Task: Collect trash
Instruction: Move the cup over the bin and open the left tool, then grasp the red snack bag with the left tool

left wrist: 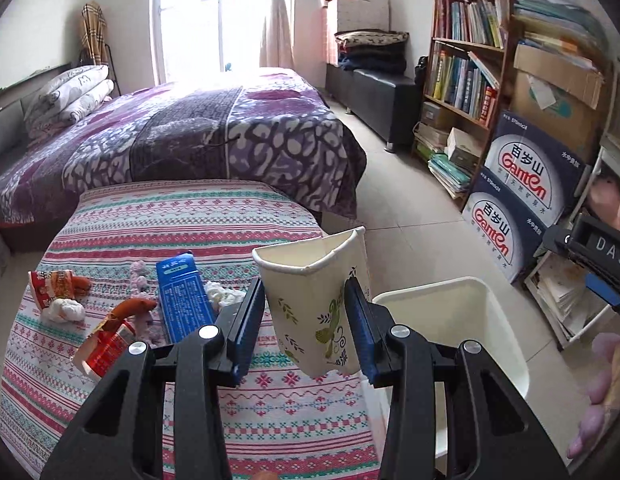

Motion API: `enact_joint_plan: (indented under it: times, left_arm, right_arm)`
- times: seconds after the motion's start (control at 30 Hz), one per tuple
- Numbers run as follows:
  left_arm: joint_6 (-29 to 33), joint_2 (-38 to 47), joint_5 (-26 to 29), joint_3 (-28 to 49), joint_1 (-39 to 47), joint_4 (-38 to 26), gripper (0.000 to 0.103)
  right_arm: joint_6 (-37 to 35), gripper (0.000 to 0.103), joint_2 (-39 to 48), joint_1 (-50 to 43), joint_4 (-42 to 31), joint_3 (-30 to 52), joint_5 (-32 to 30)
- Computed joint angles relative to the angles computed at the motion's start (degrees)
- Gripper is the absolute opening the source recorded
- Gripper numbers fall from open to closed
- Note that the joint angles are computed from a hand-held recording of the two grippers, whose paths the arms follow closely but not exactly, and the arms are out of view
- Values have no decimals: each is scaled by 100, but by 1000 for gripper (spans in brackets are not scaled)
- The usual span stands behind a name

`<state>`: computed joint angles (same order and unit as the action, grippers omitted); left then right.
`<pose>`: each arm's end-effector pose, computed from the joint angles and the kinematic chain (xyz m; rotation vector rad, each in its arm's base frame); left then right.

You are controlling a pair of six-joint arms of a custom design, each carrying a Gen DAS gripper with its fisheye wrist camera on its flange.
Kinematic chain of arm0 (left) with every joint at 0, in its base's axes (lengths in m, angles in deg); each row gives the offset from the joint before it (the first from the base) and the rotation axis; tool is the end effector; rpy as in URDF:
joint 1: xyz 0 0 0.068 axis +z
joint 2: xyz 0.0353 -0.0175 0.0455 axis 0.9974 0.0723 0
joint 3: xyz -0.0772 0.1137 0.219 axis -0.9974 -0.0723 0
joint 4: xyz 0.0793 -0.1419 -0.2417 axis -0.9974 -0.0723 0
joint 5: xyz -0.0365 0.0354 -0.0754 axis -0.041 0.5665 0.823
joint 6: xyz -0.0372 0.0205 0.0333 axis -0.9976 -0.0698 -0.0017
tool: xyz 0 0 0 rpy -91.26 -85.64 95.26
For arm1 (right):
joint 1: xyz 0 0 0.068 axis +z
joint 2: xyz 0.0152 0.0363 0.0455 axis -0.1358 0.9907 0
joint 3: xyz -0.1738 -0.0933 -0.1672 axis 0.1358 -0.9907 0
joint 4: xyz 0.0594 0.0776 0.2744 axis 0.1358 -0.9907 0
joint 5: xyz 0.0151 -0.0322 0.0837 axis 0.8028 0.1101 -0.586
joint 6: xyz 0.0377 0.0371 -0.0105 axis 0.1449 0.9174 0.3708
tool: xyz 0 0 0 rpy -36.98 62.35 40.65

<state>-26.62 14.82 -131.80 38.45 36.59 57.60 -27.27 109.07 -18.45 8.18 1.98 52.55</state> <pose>0.1726 -0.1636 0.1027 -0.3540 2.2789 0.1082 0.2386 -0.0385 0.1190 0.2550 2.3294 0.1706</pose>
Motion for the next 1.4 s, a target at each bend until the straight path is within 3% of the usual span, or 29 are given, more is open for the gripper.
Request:
enact_joint_plan:
  times: [0.43,0.53,0.6,0.7,1.1,1.4]
  left_arm:
    - [591,1194,953,617,-143,1301,44]
    - [781,1338,1366,662,-125,1722,48]
    - [855,1368,1727,622,-70,2016,58]
    - [914,1343,2019,578,-46,2185,65]
    - [772,520,1413,195,3,1146,73]
    - [734,-505,1421,-520,755,12,81]
  right_arm:
    - [-153,88,847,-1171,-251,692,-554]
    - [-170,88,881,-1311,-257,733,-614]
    - [-171,88,945,-1408,-299,804,-690]
    - [-103,90,962,-1456,-336,852,-741]
    - [-87,96,295,-725,-146,360,-125]
    - [54,96,343,428,-495,244,410]
